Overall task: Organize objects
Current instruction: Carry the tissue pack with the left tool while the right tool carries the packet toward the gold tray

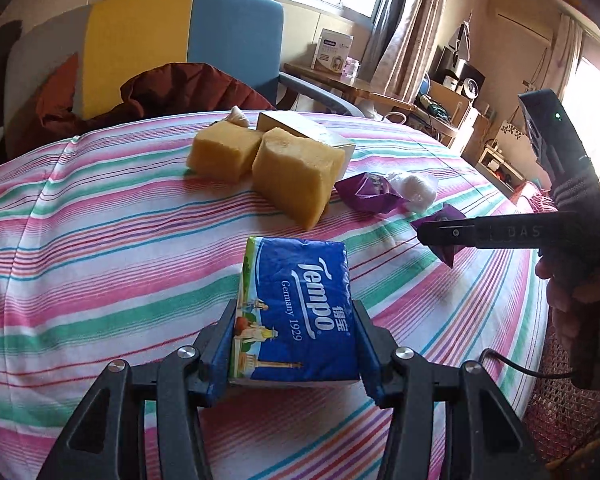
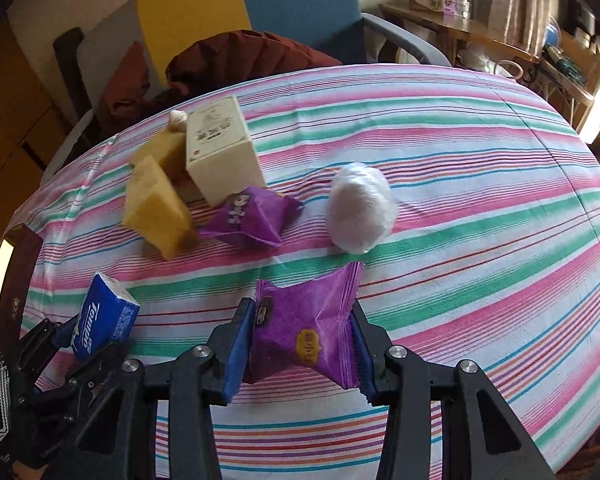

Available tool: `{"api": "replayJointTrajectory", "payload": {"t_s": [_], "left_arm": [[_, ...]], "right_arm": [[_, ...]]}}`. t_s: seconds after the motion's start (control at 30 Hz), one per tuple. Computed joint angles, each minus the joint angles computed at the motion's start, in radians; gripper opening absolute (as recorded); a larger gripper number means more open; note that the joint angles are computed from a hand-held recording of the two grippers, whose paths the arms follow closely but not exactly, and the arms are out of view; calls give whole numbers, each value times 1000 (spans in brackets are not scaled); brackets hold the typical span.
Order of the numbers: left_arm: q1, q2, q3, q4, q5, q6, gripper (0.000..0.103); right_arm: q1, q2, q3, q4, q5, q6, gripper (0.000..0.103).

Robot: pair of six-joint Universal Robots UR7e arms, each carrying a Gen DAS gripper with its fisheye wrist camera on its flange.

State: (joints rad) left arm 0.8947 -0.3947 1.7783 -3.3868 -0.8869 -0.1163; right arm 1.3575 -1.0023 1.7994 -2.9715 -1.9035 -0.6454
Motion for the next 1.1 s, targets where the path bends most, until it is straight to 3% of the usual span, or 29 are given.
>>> {"api": "replayJointTrajectory", "payload": {"t_s": [0.2, 0.7, 1.1], "left_arm": [[-4, -34, 73, -47, -4, -28, 53], [-53, -168, 344, -261, 90, -111, 53], [-48, -371, 547, -413, 251, -238, 53]], "right_arm": [[6, 7, 16, 2, 28, -36, 45], [20, 21, 49, -47, 55, -118, 45], [27, 12, 98, -74, 119, -188, 45]]}}
